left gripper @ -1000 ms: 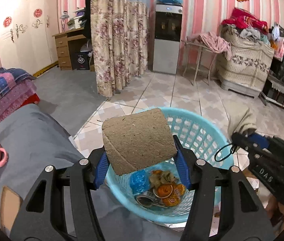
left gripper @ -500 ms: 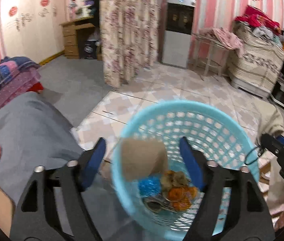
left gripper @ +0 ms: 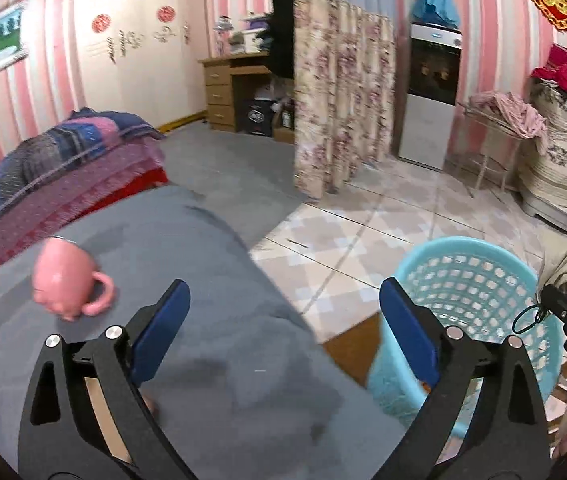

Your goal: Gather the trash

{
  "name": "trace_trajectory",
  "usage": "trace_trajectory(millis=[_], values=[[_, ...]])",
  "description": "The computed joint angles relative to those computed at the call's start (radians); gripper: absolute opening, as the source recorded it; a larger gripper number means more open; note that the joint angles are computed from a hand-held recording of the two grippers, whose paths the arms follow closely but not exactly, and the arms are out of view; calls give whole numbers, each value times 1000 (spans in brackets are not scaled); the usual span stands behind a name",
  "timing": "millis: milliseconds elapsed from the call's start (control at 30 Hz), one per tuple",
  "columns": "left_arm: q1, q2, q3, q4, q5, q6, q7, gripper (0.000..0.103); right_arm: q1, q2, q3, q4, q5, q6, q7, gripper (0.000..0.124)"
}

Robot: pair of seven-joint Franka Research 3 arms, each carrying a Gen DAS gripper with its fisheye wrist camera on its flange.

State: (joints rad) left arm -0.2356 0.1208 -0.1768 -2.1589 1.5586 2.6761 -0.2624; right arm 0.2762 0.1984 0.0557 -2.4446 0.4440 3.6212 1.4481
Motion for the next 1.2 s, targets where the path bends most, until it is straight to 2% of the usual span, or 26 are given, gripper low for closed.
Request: trace_trajectory(millis=[233,300,333,367,400,433,533,600,800,1033,1200], values=[[40,-113,0,-110,17,-1,-40,96,79,34,-29,64,139,-32,-104,36],[51,-137,-4,-133,16,-3,-45,96,63,33,-18,69,125,-62,-93,50],[57,-151,-5,-146,19,2,-55,97,57,35,-13,69,114,-60,-86,55],[63,-168,-6,-161,20,11,-66,97,55,38,-10,66,103,-48,-83,65],[68,-184,-8,-175,20,15,-76,97,79,42,-25,70,133,-43,-113,73],[73,-198,-11,-188,21,15,-86,97,102,44,-39,75,169,-40,-145,74],[84,-265,-22,-253,26,5,-117,97,50,32,3,58,94,-36,-84,84],[91,-311,-30,-298,17,-5,-126,97,65,27,-4,53,111,-26,-94,91],[119,-460,-36,-433,-5,4,-154,97,88,5,2,40,125,3,-111,98],[160,-620,-46,-564,-118,4,-81,97,54,-56,59,-43,-29,66,34,99],[193,-744,-54,-653,-187,34,-18,97,99,-99,71,-85,-40,76,12,99]])
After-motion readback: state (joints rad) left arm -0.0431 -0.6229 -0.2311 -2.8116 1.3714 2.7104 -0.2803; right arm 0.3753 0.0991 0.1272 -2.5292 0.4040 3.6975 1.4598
